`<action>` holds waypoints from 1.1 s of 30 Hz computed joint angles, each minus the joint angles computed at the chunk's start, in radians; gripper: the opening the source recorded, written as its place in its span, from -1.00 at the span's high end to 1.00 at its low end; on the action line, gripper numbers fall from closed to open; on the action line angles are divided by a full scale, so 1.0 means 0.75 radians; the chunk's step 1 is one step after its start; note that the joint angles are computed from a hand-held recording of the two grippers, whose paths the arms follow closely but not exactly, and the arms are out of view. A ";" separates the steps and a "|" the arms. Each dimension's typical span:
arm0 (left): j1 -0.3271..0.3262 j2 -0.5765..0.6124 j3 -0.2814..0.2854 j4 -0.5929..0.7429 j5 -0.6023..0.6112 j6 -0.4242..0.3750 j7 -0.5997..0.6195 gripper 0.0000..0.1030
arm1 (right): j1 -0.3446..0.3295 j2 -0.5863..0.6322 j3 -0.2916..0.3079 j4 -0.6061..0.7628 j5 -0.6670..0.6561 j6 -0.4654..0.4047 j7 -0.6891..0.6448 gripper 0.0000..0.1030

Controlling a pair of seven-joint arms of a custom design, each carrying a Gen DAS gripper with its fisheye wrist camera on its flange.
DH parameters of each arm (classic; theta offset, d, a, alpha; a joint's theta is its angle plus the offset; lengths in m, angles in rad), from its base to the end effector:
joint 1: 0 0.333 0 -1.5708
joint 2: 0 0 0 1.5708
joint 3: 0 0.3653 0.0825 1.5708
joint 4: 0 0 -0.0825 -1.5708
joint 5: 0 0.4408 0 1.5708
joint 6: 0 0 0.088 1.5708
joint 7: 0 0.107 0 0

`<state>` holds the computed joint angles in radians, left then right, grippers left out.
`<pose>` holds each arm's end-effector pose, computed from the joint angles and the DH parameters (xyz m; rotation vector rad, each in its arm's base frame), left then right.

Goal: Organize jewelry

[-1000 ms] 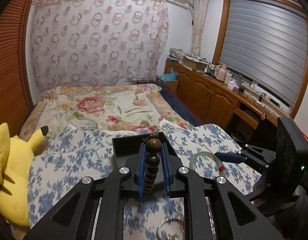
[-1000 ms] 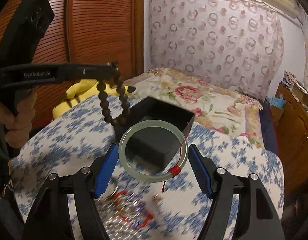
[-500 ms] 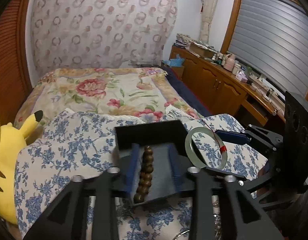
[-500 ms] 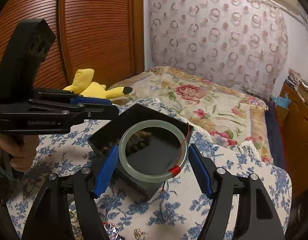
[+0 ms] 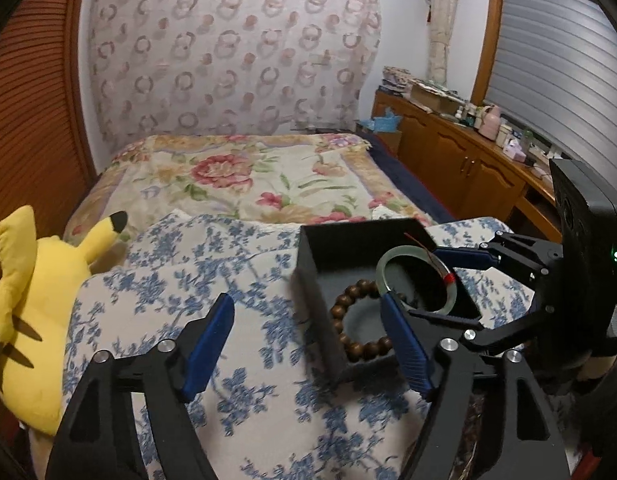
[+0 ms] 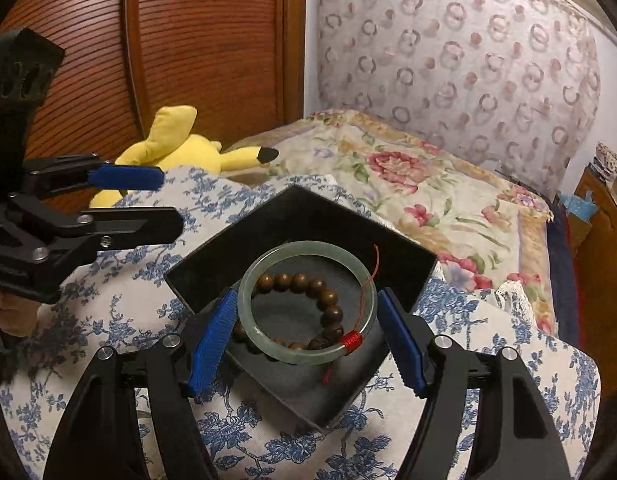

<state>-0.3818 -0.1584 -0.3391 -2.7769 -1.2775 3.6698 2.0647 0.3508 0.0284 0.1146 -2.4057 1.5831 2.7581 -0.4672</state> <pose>0.3619 -0.1512 0.3464 -1.8816 1.5574 -0.8339 0.4901 0.1996 0.3136 -2.2895 0.5949 -0.2893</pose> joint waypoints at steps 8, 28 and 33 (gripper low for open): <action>-0.017 -0.028 -0.017 -0.042 -0.025 0.001 -0.030 -0.43 | 0.011 0.018 0.010 0.011 0.013 0.051 -0.001 -0.44; -0.231 -0.015 -0.093 -0.122 -0.129 0.034 -0.167 -0.44 | -0.093 -0.386 -0.127 -0.374 0.131 -0.085 -0.076 -0.44; -0.257 -0.001 -0.103 -0.133 -0.074 0.017 -0.223 -0.41 | -0.126 -0.451 -0.154 -0.465 0.135 -0.095 -0.079 -0.38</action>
